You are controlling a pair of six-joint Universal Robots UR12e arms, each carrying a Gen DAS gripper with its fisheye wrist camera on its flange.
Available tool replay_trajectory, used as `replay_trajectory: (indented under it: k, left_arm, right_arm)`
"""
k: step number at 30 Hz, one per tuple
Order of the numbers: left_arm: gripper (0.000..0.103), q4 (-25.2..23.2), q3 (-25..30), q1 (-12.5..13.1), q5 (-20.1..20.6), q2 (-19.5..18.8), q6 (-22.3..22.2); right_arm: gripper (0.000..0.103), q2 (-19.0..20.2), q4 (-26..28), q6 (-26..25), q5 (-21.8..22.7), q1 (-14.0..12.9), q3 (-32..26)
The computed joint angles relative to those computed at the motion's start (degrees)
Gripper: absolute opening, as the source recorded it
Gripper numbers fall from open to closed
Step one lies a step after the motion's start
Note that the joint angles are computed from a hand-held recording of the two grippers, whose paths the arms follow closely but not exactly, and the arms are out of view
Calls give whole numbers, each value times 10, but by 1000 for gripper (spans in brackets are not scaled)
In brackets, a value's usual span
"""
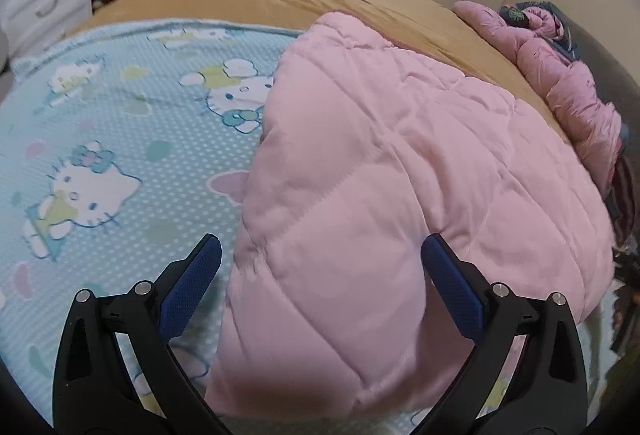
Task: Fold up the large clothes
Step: 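Grasp the jacket side with both grippers and lift it over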
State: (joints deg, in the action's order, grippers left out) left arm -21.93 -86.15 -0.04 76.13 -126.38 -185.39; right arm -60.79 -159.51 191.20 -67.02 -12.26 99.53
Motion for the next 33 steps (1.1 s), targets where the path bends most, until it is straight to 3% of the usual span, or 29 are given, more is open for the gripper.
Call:
replay_trajectory:
  k: [9, 16, 22, 24, 26, 28, 33]
  left_arm:
    - [95, -9, 24, 3, -39, -24, 0]
    - [95, -19, 40, -1, -42, -36, 12]
    - [95, -1, 46, -7, -32, -45, 19]
    - [95, -6, 51, -8, -28, -47, 19]
    - [92, -11, 55, -10, -27, -48, 21]
    - [77, -9, 57, -11, -41, -48, 23]
    - [55, -10, 56, -17, -23, -40, 38]
  right_arm:
    - [99, 29, 20, 6, 67, -10, -28]
    - [99, 41, 29, -19, 74, -5, -44]
    - [99, 51, 14, -24, 69, 0, -54]
    - [96, 52, -5, -26, 72, 1, -52]
    - [87, 50, -19, -31, 74, 2, -46]
    - [82, 47, -26, -26, 74, 4, -41]
    - [65, 34, -25, -30, 59, 8, -33]
